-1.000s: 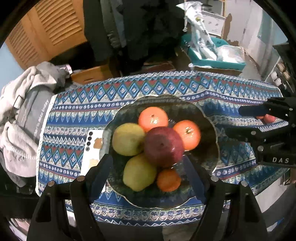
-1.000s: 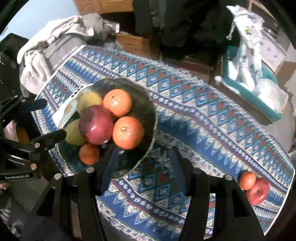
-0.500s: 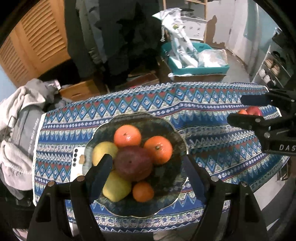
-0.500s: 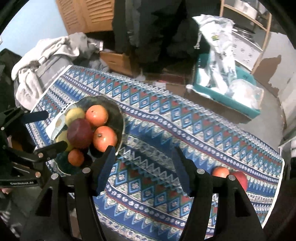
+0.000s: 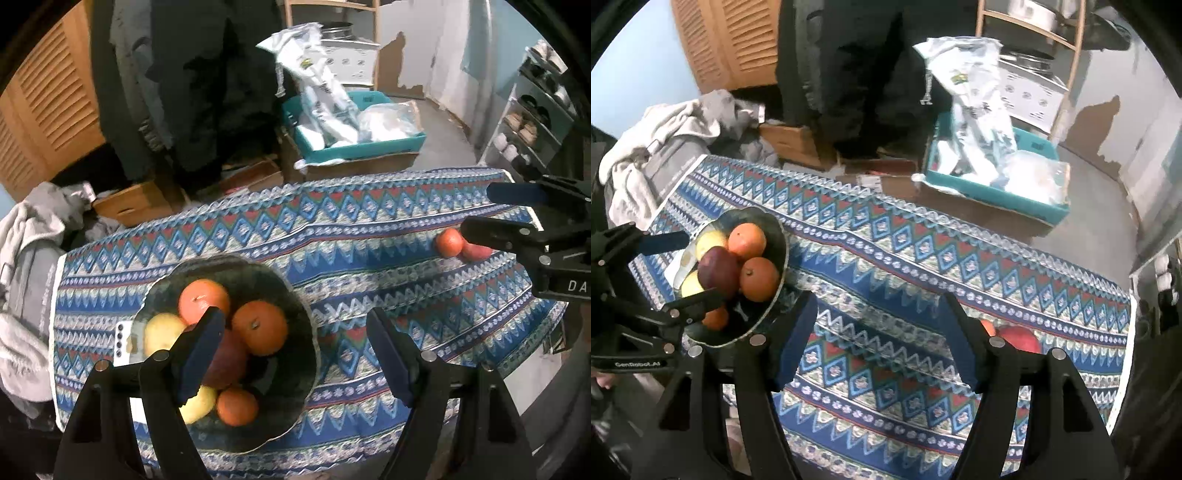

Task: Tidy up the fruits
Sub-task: 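Raise both open tools from the bowl toward the tangerine and red apple on the cloth, then close the right tool on the red apple lying on the cloth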

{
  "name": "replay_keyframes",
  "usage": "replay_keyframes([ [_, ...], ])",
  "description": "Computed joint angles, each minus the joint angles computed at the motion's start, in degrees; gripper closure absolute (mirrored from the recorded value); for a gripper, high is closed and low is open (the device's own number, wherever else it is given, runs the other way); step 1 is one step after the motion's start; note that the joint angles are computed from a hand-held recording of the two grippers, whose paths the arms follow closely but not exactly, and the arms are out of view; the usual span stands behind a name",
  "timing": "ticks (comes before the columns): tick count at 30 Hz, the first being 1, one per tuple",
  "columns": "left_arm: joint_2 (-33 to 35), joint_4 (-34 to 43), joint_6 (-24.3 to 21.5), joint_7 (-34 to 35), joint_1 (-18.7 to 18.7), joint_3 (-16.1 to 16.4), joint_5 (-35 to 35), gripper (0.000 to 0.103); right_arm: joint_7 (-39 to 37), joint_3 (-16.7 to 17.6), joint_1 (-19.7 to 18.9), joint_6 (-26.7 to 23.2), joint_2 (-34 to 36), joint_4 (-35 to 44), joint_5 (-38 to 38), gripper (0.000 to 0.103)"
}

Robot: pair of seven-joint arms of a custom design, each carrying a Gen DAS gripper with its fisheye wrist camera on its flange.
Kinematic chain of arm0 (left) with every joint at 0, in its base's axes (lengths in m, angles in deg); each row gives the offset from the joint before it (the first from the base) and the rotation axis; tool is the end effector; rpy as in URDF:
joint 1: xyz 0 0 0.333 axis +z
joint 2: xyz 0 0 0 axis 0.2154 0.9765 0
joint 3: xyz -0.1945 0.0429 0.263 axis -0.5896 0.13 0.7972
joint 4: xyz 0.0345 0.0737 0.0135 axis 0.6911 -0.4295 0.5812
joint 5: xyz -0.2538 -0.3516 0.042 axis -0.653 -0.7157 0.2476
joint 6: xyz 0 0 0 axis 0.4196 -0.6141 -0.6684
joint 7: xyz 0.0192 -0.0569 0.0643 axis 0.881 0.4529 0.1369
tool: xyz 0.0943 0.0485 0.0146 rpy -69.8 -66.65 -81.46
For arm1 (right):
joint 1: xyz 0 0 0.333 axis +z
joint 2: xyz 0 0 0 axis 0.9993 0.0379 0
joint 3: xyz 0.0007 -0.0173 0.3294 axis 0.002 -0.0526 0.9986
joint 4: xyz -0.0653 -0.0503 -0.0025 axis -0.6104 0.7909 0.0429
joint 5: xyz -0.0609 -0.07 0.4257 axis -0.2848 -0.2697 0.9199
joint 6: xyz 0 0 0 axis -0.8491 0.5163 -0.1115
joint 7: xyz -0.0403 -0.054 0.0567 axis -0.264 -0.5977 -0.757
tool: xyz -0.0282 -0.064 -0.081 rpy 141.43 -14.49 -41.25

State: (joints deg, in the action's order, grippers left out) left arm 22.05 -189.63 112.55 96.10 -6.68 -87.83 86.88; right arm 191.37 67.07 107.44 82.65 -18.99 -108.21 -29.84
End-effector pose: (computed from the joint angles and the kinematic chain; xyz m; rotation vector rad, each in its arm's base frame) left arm 0.4576 -0.3023 0.5199 -1.5286 2.3052 -0.5690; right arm 0.4580 0.2979 0.5298 -2.0653 1.6358 -0.4171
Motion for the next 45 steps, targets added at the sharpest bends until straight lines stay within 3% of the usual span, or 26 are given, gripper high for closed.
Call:
replay_keyframes([
  [27, 14.49, 12.92, -0.76, 1.11, -2.81, -3.18, -2.74, 0.022, 1.68, -2.08, -9.29, -1.45, -11.89, -12.65, 0.70, 0.029],
  [33, 18.33, 16.07, -1.72, 0.55, -2.95, -3.77, -1.69, 0.022, 0.27, -3.15, -9.89, -2.03, -10.47, -13.38, 2.29, 0.029],
  [45, 26.71, 21.64, -2.21, 0.39, -3.48, -4.20, 1.61, 0.022, -5.75, -6.97, -8.26, -1.20, -0.60, -11.53, 10.36, 0.029],
])
